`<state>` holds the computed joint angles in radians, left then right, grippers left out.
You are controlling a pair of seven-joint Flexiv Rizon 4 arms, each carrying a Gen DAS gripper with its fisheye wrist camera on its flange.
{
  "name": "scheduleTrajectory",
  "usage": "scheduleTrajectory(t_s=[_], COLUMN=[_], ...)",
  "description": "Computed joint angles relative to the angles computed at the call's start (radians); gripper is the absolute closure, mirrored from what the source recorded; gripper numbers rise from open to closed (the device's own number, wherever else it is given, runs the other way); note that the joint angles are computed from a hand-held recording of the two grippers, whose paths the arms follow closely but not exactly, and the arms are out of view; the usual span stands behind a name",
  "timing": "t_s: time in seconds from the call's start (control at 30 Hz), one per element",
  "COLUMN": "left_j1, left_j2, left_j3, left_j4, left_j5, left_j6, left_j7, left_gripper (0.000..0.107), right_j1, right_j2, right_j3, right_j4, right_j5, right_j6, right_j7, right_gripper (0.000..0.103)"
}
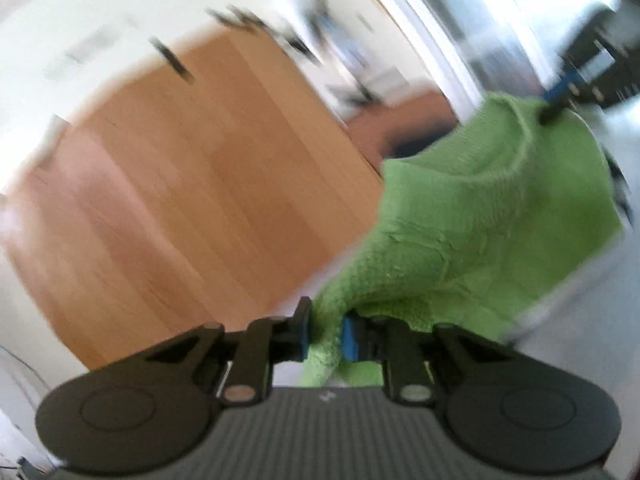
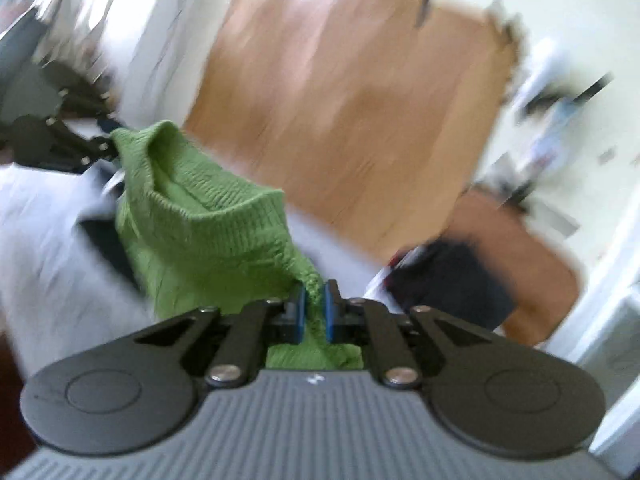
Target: Fold small clothes
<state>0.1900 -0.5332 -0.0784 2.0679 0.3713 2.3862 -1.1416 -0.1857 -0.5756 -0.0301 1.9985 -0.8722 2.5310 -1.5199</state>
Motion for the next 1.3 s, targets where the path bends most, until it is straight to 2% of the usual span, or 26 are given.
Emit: scheduleTrajectory(t_s=[0.07, 0.13, 0.23, 0.3, 0.37, 0.4, 0.5, 0.53, 0.57, 0.7, 0.83, 0.9, 0.97, 1.0, 1.03, 1.07, 1.1, 1.13, 1.17, 1.2, 1.23, 1.27, 1.3], left_j1=[-0.025, -0.061, -0.094, -0.099, -0.113, -0.119, -0.131, -0.131, -0.131, -0.121, -0.120, -0.119, -0.125, -0.138, -0.157, -0.178, -0.223, -0.284, -0.329, -0.384, -0.447, -0.505, -0.547], left_j2=[0.023, 0.052, 0.107, 0.160, 0.206, 0.225, 0.262, 0.278, 0.286, 0.314, 0.262, 0.212, 0.140, 0.094, 0.042, -0.027, -0.094, -0.157, -0.227, -0.297, -0.367, -0.435, -0.476], left_j3=[0.021, 0.048, 0.078, 0.090, 0.103, 0.106, 0.114, 0.115, 0.116, 0.121, 0.120, 0.116, 0.112, 0.113, 0.115, 0.116, 0.149, 0.214, 0.246, 0.286, 0.360, 0.441, 0.490], left_j4=[0.006, 0.018, 0.040, 0.057, 0.071, 0.070, 0.053, 0.049, 0.039, 0.002, -0.046, -0.078, -0.127, -0.165, -0.212, -0.280, -0.361, -0.441, -0.523, -0.604, -0.673, -0.722, -0.749], left_j5=[-0.060, -0.131, -0.202, -0.226, -0.275, -0.302, -0.361, -0.378, -0.385, -0.392, -0.420, -0.444, -0.491, -0.534, -0.586, -0.655, -0.734, -0.810, -0.920, -1.080, -1.243, -1.406, -1.569], left_j6=[0.104, 0.197, 0.328, 0.374, 0.425, 0.449, 0.492, 0.497, 0.491, 0.398, 0.298, 0.244, 0.185, 0.161, 0.139, 0.114, 0.063, -0.021, -0.099, -0.231, -0.327, -0.420, -0.488], left_j7=[-0.001, 0.015, 0.044, 0.048, 0.072, 0.090, 0.124, 0.140, 0.147, 0.161, 0.216, 0.240, 0.278, 0.315, 0.359, 0.405, 0.424, 0.422, 0.477, 0.596, 0.688, 0.755, 0.829], left_gripper=[0.093, 0.093, 0.093, 0.093, 0.093, 0.093, 0.093, 0.093, 0.093, 0.090, 0.089, 0.089, 0.089, 0.089, 0.089, 0.089, 0.088, 0.086, 0.079, 0.078, 0.079, 0.083, 0.085], right_j1=[0.076, 0.154, 0.313, 0.361, 0.370, 0.350, 0.333, 0.334, 0.360, 0.446, 0.472, 0.444, 0.396, 0.396, 0.414, 0.454, 0.513, 0.560, 0.589, 0.612, 0.607, 0.574, 0.514], right_j2=[0.036, 0.079, 0.144, 0.187, 0.221, 0.236, 0.271, 0.279, 0.285, 0.308, 0.263, 0.200, 0.119, 0.072, 0.015, -0.049, -0.113, -0.177, -0.238, -0.278, -0.295, -0.300, -0.291], right_j3=[0.023, 0.005, -0.153, -0.181, -0.154, -0.108, -0.055, -0.054, -0.086, -0.157, -0.164, -0.123, -0.037, -0.024, -0.044, -0.097, -0.178, -0.255, -0.299, -0.310, -0.289, -0.236, -0.154], right_j4=[0.035, 0.043, 0.045, 0.031, 0.007, -0.010, -0.063, -0.080, -0.092, -0.094, -0.097, -0.149, -0.241, -0.297, -0.368, -0.449, -0.531, -0.612, -0.694, -0.748, -0.769, -0.758, -0.714], right_j5=[0.241, 0.382, 0.449, 0.483, 0.524, 0.542, 0.558, 0.551, 0.544, 0.547, 0.534, 0.529, 0.536, 0.545, 0.542, 0.553, 0.588, 0.609, 0.640, 0.719, 0.756, 0.744, 0.674], right_j6=[0.062, 0.128, 0.233, 0.267, 0.277, 0.271, 0.259, 0.244, 0.235, 0.171, 0.100, 0.044, -0.042, -0.083, -0.122, -0.153, -0.209, -0.302, -0.415, -0.547, -0.646, -0.684, -0.681], right_j7=[-0.159, -0.218, -0.151, -0.155, -0.193, -0.226, -0.258, -0.255, -0.241, -0.233, -0.214, -0.198, -0.215, -0.212, -0.179, -0.133, -0.080, -0.018, 0.002, -0.043, -0.070, -0.068, -0.042], right_gripper=[0.091, 0.092, 0.092, 0.092, 0.092, 0.092, 0.092, 0.092, 0.092, 0.092, 0.092, 0.092, 0.092, 0.092, 0.092, 0.092, 0.091, 0.084, 0.067, 0.058, 0.055, 0.056, 0.056])
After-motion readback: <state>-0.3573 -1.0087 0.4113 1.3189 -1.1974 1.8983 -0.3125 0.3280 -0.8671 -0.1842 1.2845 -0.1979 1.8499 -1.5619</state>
